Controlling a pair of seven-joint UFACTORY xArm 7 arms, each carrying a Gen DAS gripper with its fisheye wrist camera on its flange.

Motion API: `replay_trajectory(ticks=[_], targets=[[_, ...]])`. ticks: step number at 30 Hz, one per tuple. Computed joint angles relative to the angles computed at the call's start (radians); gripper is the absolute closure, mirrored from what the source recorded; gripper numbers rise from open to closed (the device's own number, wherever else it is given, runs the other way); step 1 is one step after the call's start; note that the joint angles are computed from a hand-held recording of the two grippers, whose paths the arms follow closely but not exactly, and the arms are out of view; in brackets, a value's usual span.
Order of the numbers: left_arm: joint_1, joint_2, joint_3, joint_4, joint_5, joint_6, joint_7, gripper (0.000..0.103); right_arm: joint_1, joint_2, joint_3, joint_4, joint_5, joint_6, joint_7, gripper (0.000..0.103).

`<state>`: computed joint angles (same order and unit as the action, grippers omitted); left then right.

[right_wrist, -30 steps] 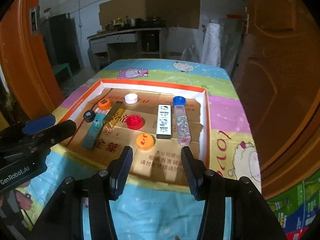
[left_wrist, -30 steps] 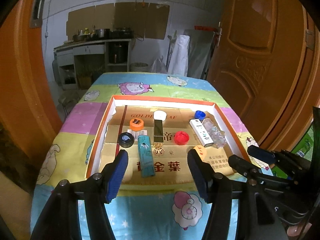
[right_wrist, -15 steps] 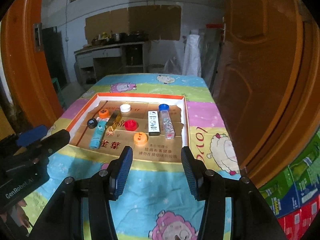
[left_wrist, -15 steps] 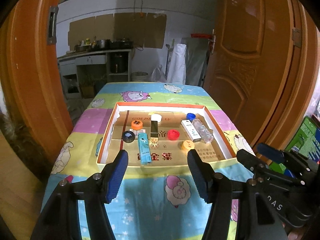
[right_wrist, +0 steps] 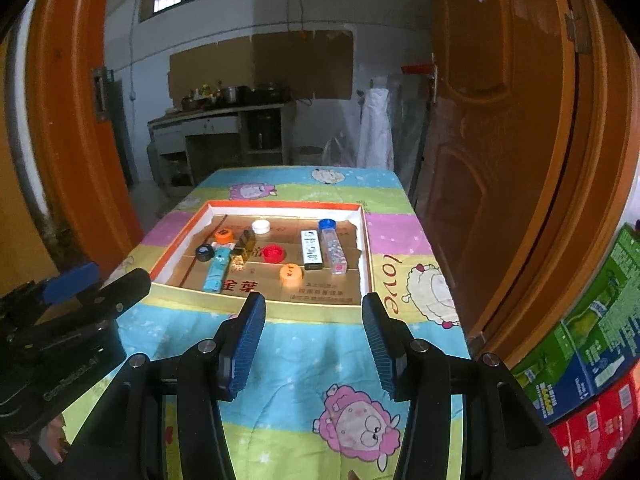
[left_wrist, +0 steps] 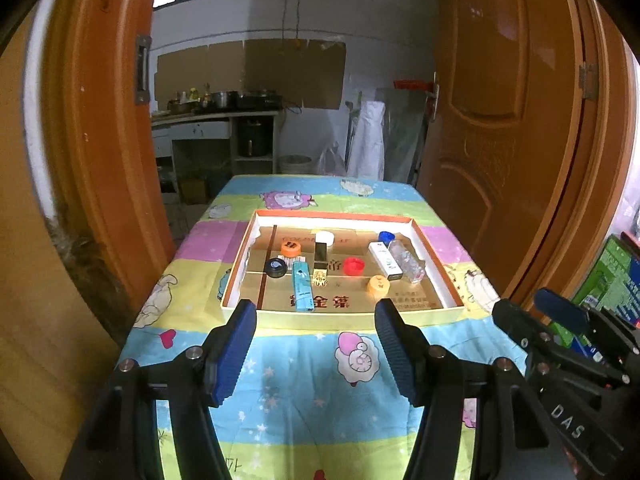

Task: Organize rigid objects

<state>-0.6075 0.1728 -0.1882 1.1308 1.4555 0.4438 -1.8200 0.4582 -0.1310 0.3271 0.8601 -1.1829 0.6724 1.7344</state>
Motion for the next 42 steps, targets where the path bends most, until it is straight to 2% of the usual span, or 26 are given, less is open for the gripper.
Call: replay_trajectory(ticks=[6,15,20,25,42], targets=[[-0.005,-0.073,-0.028,-0.058,0.073,0.038,-0.096,0.042,0.017,-0.049,0.033,-0.021,0.006,0.036,0.013,0.051],[0.002,-0.136,-0.076,-0.107,0.016,0.097,-0.071,0.043,0.029,-0.119,0.093,-0.044,0.022,0.134,0.053,0.051],[-0.003,-0.151,-0.097,-0.117,-0.028,0.155,-0.033,0.043,0.028,-0.142,0.111,-0.051,0.027,0.147,0.06,0.051],[-0.005,-0.16,-0.105,-0.125,-0.041,0.157,-0.009,0.043,0.024,-0.156,0.121,-0.06,0.022,0.118,0.063,0.051],[0.009,-0.195,-0.124,-0.15,-0.034,0.15,-0.021,0.043,0.023,-0.158,0.142,-0.049,0.036,0.143,0.05,0.051]])
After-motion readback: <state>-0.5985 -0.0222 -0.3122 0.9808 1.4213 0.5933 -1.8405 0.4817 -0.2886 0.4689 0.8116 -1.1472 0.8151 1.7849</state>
